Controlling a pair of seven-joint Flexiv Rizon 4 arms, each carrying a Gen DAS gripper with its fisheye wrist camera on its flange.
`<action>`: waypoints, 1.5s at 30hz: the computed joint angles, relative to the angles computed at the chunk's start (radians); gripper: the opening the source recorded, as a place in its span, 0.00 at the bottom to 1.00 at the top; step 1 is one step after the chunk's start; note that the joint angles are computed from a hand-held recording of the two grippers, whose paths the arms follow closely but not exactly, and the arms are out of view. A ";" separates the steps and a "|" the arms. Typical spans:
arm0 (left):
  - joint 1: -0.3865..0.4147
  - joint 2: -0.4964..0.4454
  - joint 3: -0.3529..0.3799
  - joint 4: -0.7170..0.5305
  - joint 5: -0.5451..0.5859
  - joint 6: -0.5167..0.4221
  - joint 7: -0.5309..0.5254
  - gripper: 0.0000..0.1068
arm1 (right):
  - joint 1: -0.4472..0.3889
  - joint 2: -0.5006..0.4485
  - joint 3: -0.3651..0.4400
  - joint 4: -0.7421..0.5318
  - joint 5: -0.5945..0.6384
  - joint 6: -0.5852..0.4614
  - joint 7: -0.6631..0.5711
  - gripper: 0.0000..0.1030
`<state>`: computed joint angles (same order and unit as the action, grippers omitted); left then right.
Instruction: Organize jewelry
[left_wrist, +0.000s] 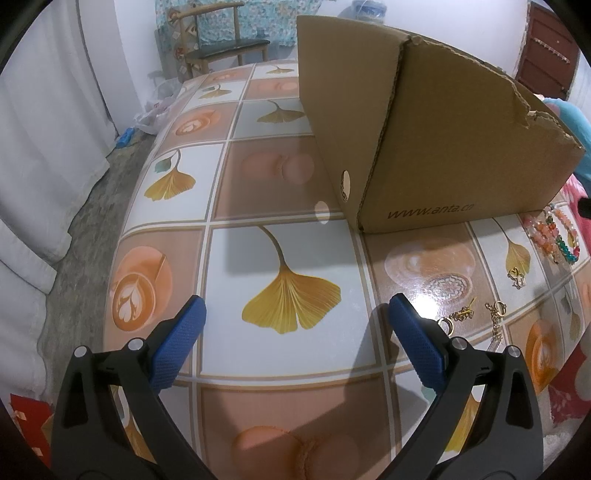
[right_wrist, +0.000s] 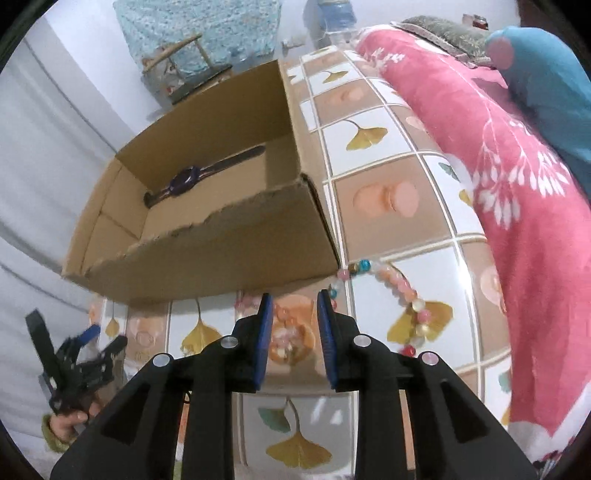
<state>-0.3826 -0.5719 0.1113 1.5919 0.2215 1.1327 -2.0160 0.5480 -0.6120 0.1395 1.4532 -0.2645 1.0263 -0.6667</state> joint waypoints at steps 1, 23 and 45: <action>-0.001 -0.001 0.000 -0.002 0.000 -0.003 -0.002 0.90 | -0.003 -0.003 0.012 -0.005 0.005 -0.010 -0.019 0.24; -0.001 0.003 -0.003 -0.005 0.011 -0.020 -0.021 0.90 | 0.037 -0.091 0.041 -0.073 0.022 -0.089 -0.178 0.05; 0.005 0.010 -0.009 0.009 0.010 -0.002 -0.002 0.90 | 0.051 -0.053 0.030 -0.007 0.122 0.115 -0.117 0.17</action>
<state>-0.3778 -0.5621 0.1026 1.6004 0.2313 1.1309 -2.0180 0.5992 -0.6651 0.1697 1.4466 -0.1425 1.1415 -0.7838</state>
